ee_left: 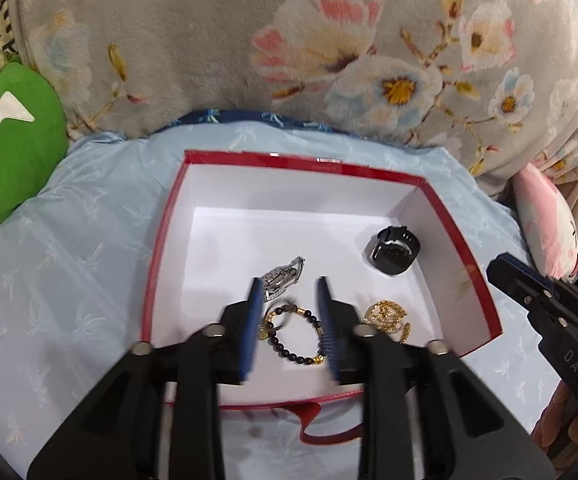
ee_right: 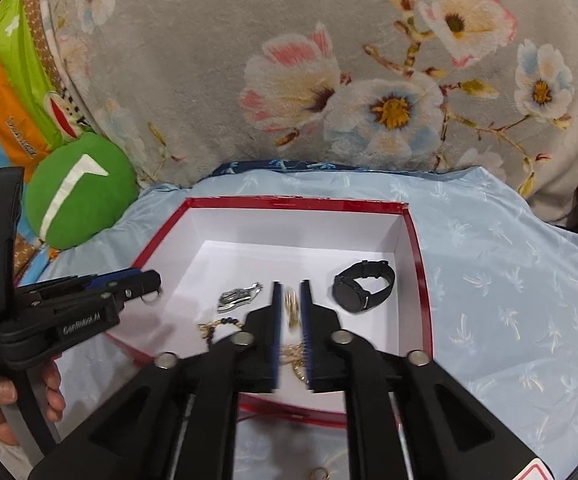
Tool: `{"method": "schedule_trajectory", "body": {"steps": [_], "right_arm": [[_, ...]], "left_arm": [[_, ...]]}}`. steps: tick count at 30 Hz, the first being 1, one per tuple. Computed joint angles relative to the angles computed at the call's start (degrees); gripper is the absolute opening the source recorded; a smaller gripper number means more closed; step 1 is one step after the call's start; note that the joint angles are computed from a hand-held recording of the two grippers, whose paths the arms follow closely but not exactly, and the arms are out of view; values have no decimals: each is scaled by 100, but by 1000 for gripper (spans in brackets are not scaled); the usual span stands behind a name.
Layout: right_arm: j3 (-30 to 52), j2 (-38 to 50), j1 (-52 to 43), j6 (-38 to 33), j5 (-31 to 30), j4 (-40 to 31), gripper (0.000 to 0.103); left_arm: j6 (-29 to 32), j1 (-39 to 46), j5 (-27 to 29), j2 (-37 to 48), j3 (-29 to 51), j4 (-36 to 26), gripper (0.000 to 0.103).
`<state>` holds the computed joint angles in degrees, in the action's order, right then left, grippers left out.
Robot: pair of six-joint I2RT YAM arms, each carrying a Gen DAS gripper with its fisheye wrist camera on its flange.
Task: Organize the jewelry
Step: 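Carry the ring and earring into the red box and open both tools, then close the right tool on the thin rose-gold ring band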
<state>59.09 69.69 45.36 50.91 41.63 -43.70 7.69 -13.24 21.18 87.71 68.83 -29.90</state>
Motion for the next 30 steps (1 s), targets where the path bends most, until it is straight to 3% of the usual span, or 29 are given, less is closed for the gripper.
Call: {"method": "schedule_trajectory", "body": {"steps": [1,2,7,10,15,21,30], "right_arm": [[-66,-14,-43,14,-7,72,24],[-120,-42,-61,47,-4,109,24],[-186,-212,189,454,178,-264,25],[-253,-257,756,1225,420,-830,25],[-741,-167,1752,2865,289,-1435,25],[-1520,104,2071,3498,-320,-775,25],[-1826,354,1893,3404,-593,-245,25]], "left_arm": [[-101,-59,-180,2,-87,140,54],[-141,-77,-213,-4,-144,225,56],[-98,-29,-132,-168,-324,269,57],[-58,96,50,-469,-503,166,57],[144,231,214,-1208,-1053,-59,57],[361,411,339,-2001,-1784,-376,57],[844,978,502,-2648,-2461,-853,57]]}}
